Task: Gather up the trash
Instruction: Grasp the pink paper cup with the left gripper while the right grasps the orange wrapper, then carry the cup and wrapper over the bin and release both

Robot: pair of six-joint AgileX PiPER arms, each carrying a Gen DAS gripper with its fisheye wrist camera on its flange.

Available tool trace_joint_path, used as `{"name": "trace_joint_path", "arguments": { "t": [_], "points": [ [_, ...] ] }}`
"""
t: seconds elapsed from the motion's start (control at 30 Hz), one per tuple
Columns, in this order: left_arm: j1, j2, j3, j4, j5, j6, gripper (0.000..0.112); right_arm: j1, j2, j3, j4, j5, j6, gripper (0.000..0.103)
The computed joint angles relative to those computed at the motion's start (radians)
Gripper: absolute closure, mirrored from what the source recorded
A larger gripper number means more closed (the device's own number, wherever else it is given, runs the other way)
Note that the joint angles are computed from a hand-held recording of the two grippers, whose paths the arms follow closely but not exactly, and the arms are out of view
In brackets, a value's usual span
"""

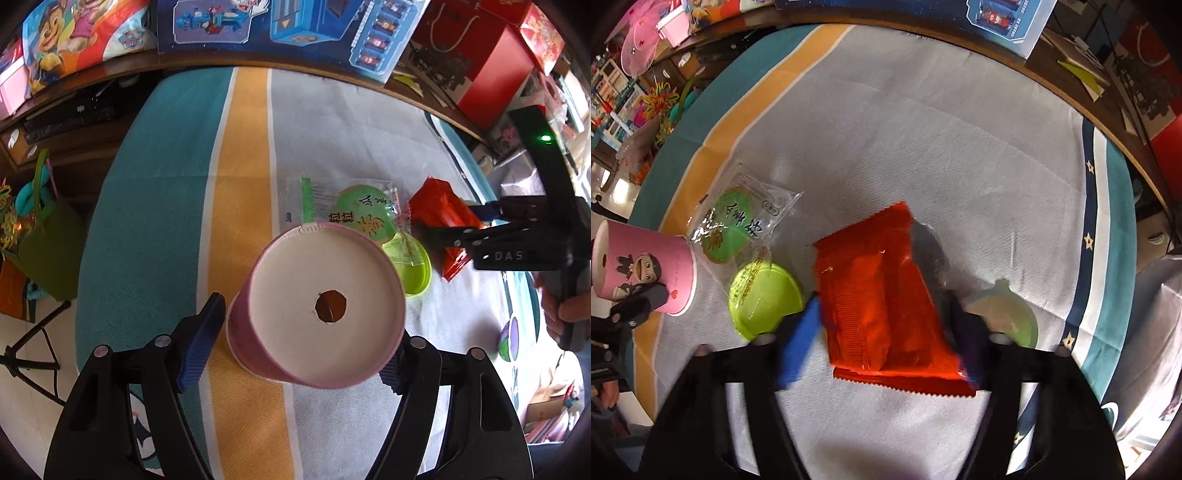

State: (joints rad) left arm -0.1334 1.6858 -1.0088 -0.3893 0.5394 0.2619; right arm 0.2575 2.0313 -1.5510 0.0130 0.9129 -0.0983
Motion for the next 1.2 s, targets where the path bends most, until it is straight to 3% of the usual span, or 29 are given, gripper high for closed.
{"name": "trace_joint_path", "arguments": {
  "t": [0.13,0.37,0.57,0.7,0.9,1.2],
  "points": [
    [-0.02,-0.029,0.016,0.071,-0.028,-0.08,0.047,-0.04,-0.075,0.064,0.091,-0.016,-0.012,0.059],
    [-0.043,-0.12,0.021,0.119,0.01,-0.148,0.048,-0.166,-0.246,0.218,0.315,-0.024,-0.135,0.059],
    [-0.156,-0.176,-0.009,0.174,0.049,-0.232,0.048,-0.268,-0.414,0.363,0.387,-0.031,-0.187,0.059],
    [-0.281,-0.163,-0.061,0.212,0.071,-0.301,0.048,-0.424,-0.527,0.459,0.47,-0.006,-0.273,0.059],
    [-0.498,-0.089,-0.195,0.299,0.108,-0.416,0.048,-0.754,-0.621,0.53,0.587,0.102,-0.459,0.059],
    [-0.757,0.136,-0.508,0.408,0.22,-0.533,0.047,-1.214,-0.584,0.531,0.694,0.255,-0.735,0.059]
  ]
}}
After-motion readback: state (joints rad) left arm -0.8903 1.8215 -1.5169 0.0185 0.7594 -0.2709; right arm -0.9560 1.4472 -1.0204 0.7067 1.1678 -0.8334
